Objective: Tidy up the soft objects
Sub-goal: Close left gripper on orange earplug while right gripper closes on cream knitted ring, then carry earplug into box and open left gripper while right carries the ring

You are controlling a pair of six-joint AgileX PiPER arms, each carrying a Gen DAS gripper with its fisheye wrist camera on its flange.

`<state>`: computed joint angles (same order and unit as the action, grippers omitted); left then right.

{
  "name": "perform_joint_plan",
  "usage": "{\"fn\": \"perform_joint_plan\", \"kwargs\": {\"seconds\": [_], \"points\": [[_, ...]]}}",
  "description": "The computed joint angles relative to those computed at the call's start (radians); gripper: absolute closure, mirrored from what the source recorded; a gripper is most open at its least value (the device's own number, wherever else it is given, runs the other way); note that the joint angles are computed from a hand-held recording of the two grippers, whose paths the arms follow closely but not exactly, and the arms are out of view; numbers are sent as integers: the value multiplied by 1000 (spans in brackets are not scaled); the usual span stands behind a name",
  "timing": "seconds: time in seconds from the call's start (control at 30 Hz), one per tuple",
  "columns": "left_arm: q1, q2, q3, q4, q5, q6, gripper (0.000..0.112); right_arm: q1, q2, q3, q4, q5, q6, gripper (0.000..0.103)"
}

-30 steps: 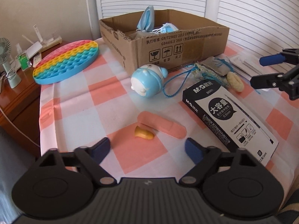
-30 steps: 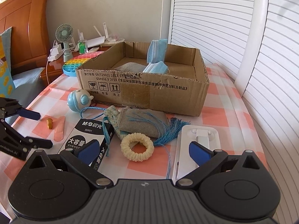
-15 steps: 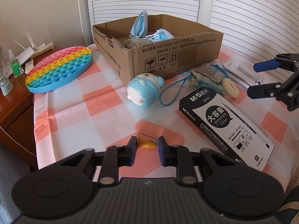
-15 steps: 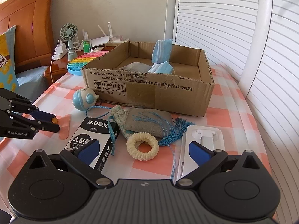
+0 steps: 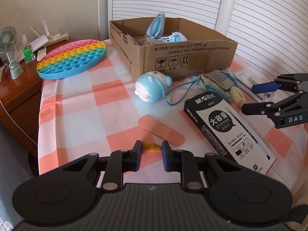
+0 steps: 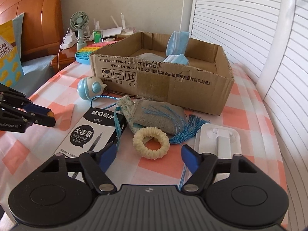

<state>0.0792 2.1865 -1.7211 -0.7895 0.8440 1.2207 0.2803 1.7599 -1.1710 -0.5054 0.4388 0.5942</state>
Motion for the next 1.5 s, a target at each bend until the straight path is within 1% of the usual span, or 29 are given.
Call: {"fn": "perform_joint_plan", "kwargs": {"seconds": [0.2, 0.3, 0.37, 0.5, 0.53, 0.57, 0.63, 0.77, 1.0, 1.17, 1.3, 1.37, 1.5], "points": [[1, -2, 7, -5, -8, -24, 92, -34, 43, -33, 61, -33, -88, 27], [1, -1, 6, -6, -8, -29, 92, -50, 61, -50, 123, -40, -156, 30], [1, 2, 1, -6, -6, -35, 92, -53, 72, -59, 137, -40, -174, 31], [1, 4, -4, -3, -3, -42, 92, -62, 85, -71, 203, -37, -236, 44], [2, 5, -5, -4, -2, -42, 92, -64, 85, -71, 214, -37, -244, 46], [2, 6, -6, -6, -1, -41, 92, -64, 84, -71, 217, -35, -245, 47], [3, 7, -7, -8, 1, -37, 92, -63, 80, -66, 208, -36, -231, 54], [4, 8, -18, 0, 17, -40, 92, -55, 65, -61, 167, -24, -193, 54], [6, -21, -13, 18, 44, -22, 92, -43, 18, -43, 135, -5, -172, 54], [14, -47, -23, 42, 92, -34, 92, -38, -28, -34, 168, 17, -226, 54], [13, -65, -50, 89, 140, -74, 92, -32, -61, -40, 188, 44, -276, 54], [8, -78, -56, 106, 150, -88, 92, -35, -76, -47, 218, 54, -313, 54], [-1, -99, -74, 96, 170, -87, 92, -38, -96, -68, 250, 72, -360, 54]]}}
